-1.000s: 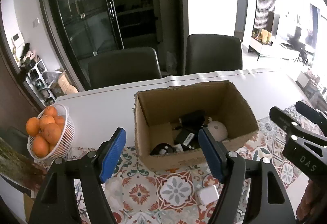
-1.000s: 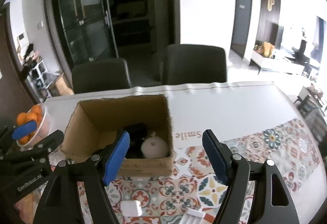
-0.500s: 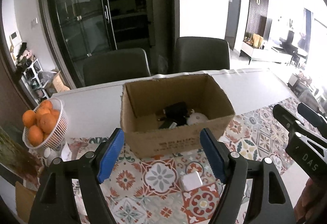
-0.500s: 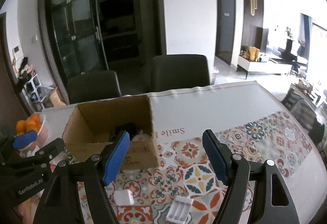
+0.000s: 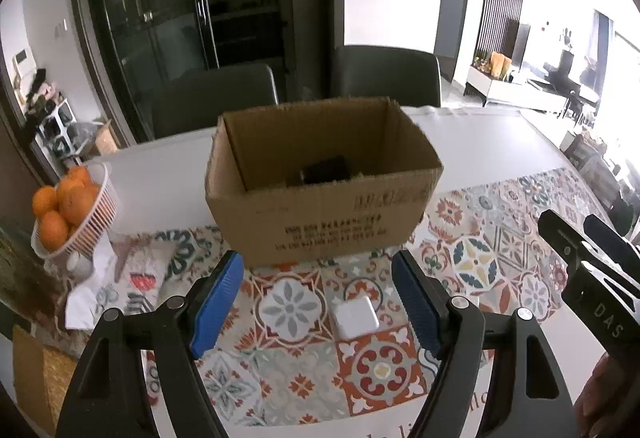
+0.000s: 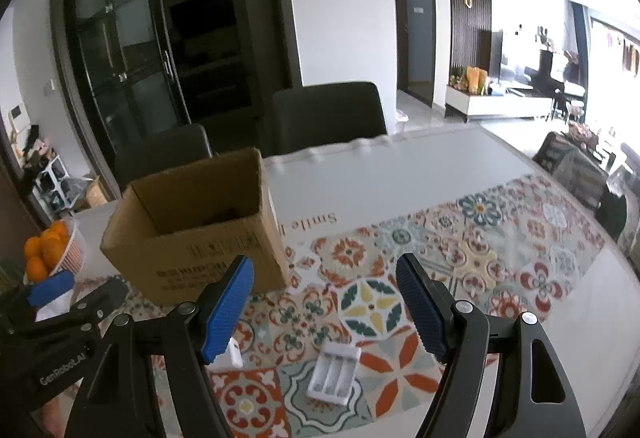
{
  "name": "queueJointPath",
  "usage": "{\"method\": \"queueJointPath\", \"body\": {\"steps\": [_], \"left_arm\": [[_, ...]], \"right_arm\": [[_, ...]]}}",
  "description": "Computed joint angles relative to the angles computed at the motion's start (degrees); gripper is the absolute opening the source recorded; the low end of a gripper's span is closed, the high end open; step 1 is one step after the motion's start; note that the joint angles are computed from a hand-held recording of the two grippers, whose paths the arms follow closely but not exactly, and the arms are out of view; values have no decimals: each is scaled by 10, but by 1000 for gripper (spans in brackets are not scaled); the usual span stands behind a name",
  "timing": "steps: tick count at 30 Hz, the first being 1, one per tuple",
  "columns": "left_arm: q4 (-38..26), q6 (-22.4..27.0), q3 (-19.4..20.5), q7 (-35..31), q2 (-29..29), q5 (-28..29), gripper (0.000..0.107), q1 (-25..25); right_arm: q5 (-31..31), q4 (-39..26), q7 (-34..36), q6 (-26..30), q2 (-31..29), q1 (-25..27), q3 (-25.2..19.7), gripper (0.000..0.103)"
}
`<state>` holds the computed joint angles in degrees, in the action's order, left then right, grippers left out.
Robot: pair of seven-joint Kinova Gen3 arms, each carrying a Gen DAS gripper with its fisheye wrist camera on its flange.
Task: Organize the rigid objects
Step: 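Withdraw both open tools from the box back over the table, then close right tool on the white battery charger while left tool grips the white square charger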
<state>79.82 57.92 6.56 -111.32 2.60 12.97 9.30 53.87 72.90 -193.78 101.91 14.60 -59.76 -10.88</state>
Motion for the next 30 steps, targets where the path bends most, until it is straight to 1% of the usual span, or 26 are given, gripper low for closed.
{"method": "queueJointPath", "body": {"steps": [3,7,19,26,30], "left_arm": [[6,18,-1,-3,8,11,76,-2],[21,20,1,3,14,4,76,1],[54,12,7,7,37,-21,76,13],[65,8,9,9,55,-22,76,16],[62,12,12,13,72,-22,76,19]], "right_arm": [[-11,15,-20,-3,0,-2,-2,75],[-32,38,-49,-15,0,2,-6,75],[-103,106,-103,-96,-9,33,-16,75],[-135,137,-108,-150,-12,57,-15,75],[-158,160,-111,-194,-17,76,-13,75]]}}
